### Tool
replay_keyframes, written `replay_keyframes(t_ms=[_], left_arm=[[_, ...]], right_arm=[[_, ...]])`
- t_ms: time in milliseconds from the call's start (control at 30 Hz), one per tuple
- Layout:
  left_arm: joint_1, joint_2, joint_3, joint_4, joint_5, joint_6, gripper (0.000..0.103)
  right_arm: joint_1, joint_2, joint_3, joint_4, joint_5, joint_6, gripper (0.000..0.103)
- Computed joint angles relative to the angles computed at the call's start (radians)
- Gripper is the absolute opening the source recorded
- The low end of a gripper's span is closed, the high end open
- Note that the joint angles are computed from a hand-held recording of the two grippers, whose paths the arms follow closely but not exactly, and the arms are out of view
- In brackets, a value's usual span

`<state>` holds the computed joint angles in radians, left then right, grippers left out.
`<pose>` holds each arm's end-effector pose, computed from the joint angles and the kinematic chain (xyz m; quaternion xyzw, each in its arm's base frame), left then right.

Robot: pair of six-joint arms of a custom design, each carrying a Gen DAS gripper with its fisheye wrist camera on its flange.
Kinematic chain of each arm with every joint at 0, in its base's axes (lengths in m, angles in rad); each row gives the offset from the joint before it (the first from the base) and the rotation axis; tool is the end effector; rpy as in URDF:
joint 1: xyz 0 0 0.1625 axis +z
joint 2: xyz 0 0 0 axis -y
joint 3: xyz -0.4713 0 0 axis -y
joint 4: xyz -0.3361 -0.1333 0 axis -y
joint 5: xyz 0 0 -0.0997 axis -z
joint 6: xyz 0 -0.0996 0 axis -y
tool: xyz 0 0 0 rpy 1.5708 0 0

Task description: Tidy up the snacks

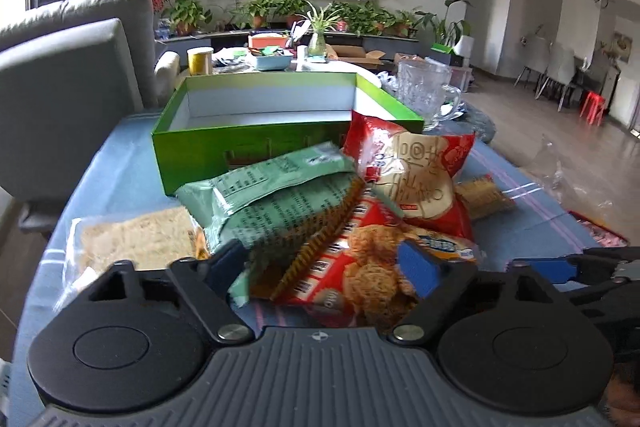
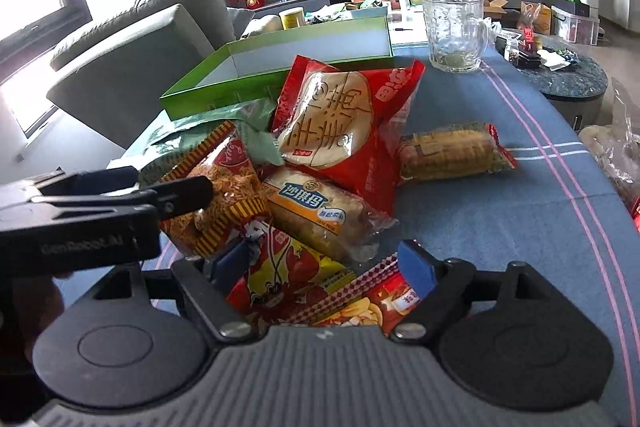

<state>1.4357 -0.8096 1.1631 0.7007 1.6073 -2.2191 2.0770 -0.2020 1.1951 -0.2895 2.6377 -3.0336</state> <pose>0.0473 -0.6149 0.2516 0.4917 0.8323 -0.2426 0.0817 0.3397 -0.5177 -0.1316 -0.0549 -0.8082 0.4843 0.3305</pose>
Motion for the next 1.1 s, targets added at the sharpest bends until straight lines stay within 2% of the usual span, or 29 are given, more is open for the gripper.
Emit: replay_keyframes(t_ms=[33,67,133,167,433,600,700,800,967,1100], left_arm=[[0.004,0.008,-0.02,0.034,0.015,-0.007,0.054],[0.006,0.01,-0.03,0.051,0.019,-0.015,0.052],[0.008,0.004,-0.026,0.049,0.019,-0.009,0.038],[0.01,0.007,-0.033,0.066,0.025,0.0,0.035],[0.022,-0.001,-0.034,0.113,0.021,0.049,0.035],[0.028,0.004,-0.058,0.167,0.033,0.04,0.033],[0.03,-0.01,-0.041,0.178,0.032,0.072,0.033],[0.037,-0.024,-0.026,0.195,0.025,0.102,0.034],[0.04,-0.036,-0.024,0.231,0.012,0.122,0.036],[0.042,-0.039,-0.037,0.246,0.01,0.108,0.039]], right_arm=[[-0.001,-0.002,0.005,-0.006,-0.006,-0.001,0.08],[-0.001,-0.004,0.007,-0.008,-0.01,0.001,0.08],[0.0,-0.001,-0.001,-0.003,-0.006,0.004,0.08],[0.0,0.001,-0.005,-0.002,-0.005,0.001,0.08],[0.003,0.003,-0.009,-0.005,-0.011,-0.006,0.08],[0.004,0.006,-0.018,-0.003,-0.015,-0.013,0.08],[0.003,0.003,-0.014,-0.007,-0.03,-0.013,0.08],[0.004,-0.003,-0.001,-0.034,-0.05,-0.047,0.08],[-0.001,-0.024,0.041,-0.071,-0.14,-0.065,0.081],[0.006,-0.035,0.055,-0.081,-0.126,-0.053,0.081]])
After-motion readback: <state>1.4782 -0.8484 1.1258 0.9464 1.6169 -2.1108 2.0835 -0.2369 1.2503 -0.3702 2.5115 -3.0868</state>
